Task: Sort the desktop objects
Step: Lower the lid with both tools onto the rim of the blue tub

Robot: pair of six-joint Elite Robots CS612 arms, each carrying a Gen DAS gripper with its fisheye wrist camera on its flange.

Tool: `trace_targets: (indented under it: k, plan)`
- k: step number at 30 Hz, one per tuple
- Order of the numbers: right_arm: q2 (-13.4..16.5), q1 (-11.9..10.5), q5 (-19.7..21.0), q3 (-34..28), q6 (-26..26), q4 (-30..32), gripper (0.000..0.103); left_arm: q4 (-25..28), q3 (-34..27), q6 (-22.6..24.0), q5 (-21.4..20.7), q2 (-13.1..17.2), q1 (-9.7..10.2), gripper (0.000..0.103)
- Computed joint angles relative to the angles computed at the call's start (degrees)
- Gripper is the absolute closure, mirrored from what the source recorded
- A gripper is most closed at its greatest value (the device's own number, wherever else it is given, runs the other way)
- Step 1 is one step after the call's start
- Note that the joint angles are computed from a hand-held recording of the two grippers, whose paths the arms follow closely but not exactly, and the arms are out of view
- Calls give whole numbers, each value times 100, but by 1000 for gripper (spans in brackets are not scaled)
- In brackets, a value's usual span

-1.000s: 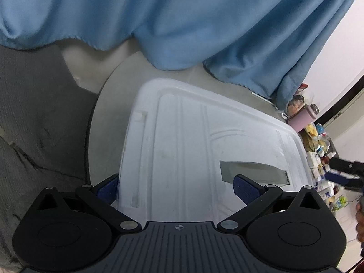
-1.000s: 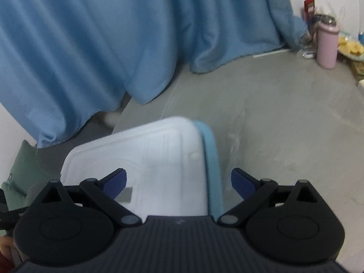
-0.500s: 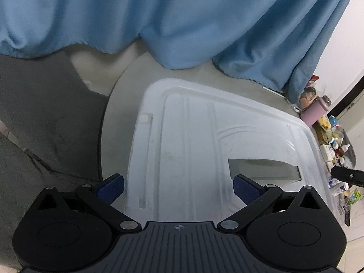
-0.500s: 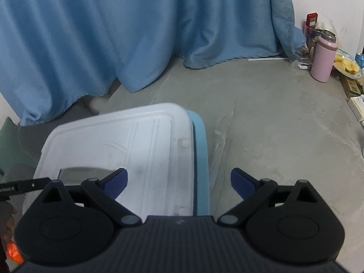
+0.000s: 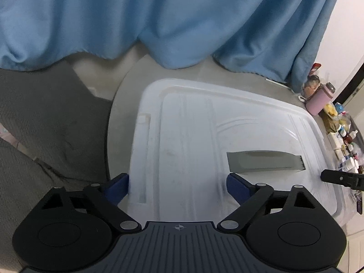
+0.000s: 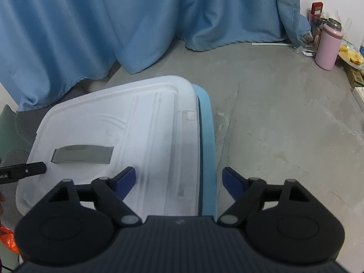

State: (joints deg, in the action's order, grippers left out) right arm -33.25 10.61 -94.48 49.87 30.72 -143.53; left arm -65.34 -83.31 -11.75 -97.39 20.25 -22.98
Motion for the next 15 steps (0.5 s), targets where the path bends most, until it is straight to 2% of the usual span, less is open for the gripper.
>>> trace_targets:
  k: [15]
  plan:
    - [-71, -4, -178, 137, 230, -9, 24, -39, 8, 99, -184, 51, -29, 16]
